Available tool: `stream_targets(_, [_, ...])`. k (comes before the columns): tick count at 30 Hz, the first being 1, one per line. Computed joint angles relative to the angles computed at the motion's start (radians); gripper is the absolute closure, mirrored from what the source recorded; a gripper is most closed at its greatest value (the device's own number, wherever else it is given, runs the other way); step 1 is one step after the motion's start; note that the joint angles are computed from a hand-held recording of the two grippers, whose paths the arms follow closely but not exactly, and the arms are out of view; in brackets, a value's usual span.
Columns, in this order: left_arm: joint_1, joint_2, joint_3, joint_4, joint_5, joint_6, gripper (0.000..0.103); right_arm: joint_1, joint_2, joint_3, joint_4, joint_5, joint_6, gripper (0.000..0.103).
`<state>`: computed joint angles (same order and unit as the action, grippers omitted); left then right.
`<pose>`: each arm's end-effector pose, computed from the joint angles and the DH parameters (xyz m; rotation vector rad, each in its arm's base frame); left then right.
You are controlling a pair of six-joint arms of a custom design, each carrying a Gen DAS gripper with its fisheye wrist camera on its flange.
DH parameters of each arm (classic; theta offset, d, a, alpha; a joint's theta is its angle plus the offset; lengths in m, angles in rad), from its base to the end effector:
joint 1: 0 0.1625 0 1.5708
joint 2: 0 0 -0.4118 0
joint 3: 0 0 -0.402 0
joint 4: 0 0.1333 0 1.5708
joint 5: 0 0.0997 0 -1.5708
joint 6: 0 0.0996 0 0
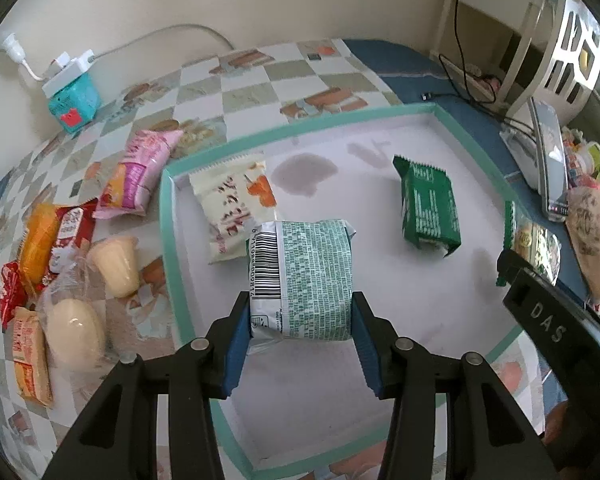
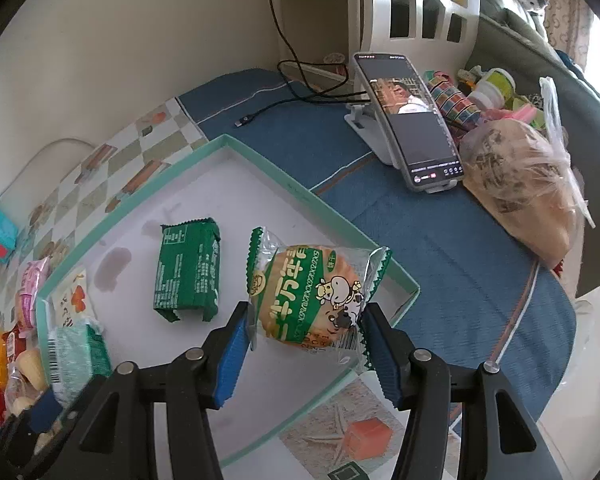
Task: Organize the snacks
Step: 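Carry the green-white bread and green-wrapped bun over the white tray with both grippers, then open both grippers to drop the bread and bun into the tray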
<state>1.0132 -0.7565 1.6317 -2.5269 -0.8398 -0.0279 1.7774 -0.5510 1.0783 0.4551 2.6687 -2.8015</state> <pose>-0.1810 -0.6678 0.0707 0.6021 2.3643 -0.3640 0.1751 -0.6177 0.0827 -0.5163 -2.0220 0.9375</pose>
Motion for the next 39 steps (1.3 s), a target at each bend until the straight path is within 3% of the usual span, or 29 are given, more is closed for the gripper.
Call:
stream_targets(13, [0.038,-0.004,-0.033,0.103,0.003,-0.063,0.051,-0.003,0.010,-0.012,0.022,-0.024,0.007,0.043])
stream_targets(28, [0.072,-0.016,-0.061,0.110,0.058,-0.099,0.051,0.009,0.037,-0.050,0.037,-0.034,-0.035,0.041])
stream_targets(30, [0.068,-0.018,-0.060,0.110,0.059,-0.102,0.046,0.013,0.042,-0.058,0.038,-0.032,-0.047,0.032])
stream_targets(32, [0.065,-0.025,-0.056,0.095,0.036,-0.089,0.029,0.021,0.039,-0.057,0.018,-0.021,-0.073,0.023])
stream_targets(34, [0.058,-0.036,-0.047,0.074,0.013,-0.078,0.019,0.031,0.036,-0.055,-0.005,-0.010,-0.103,0.018])
stream_targets(39, [0.036,-0.068,-0.022,0.018,-0.010,-0.038,0.017,0.050,0.025,-0.053,-0.030,-0.004,-0.141,0.017])
